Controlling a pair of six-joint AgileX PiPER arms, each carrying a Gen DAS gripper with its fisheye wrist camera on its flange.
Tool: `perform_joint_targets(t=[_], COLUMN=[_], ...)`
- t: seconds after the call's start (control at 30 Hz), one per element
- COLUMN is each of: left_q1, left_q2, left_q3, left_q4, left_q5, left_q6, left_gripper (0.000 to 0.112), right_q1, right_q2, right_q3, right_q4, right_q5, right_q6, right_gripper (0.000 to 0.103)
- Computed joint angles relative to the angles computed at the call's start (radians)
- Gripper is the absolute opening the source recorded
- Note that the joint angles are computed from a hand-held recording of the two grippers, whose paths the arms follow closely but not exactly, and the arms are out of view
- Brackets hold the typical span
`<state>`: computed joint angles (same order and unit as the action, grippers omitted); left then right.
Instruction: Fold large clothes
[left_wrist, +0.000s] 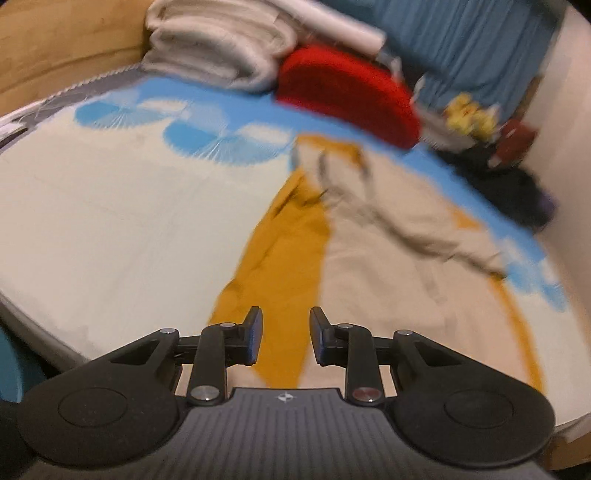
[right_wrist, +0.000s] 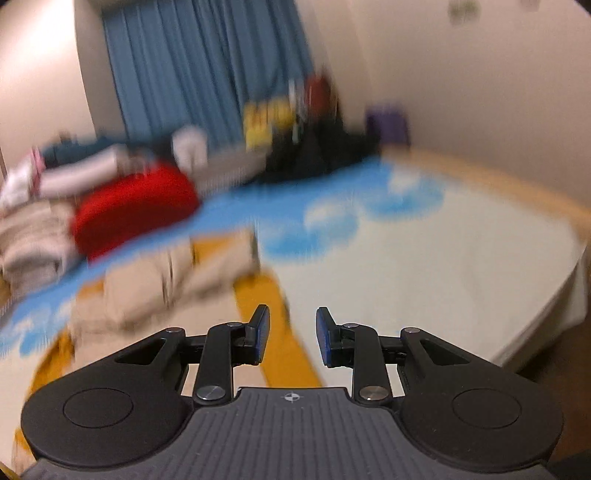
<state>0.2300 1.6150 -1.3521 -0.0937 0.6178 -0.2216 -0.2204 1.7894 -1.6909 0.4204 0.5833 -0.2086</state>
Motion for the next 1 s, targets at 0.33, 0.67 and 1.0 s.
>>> perform_joint_targets(t=[0.33,0.67,1.0], left_q1=[0.071,0.046,0.058], left_q2=[0.219,0.246,0.208], left_q3=[-0.160,-0.132,-0.105], left_q4=[0.096,0.161,0.104], left_q5=[0.184,0.182,0.188], left_q6=[-0.150,-0.133,-0.100], left_gripper=[0.032,0.032,0.012], right_q1=[0.062,0.071,0.042], right_q2=[0.416,0.450,0.382], right_q3=[-0.486,-0.477,-0.396], right_q4=[-0.291,-0.312,-0.211], right_q5=[0.381,0.445,0.386], right_q6=[0.292,0.296,0.249], right_gripper=[0.029,0.029,0.003])
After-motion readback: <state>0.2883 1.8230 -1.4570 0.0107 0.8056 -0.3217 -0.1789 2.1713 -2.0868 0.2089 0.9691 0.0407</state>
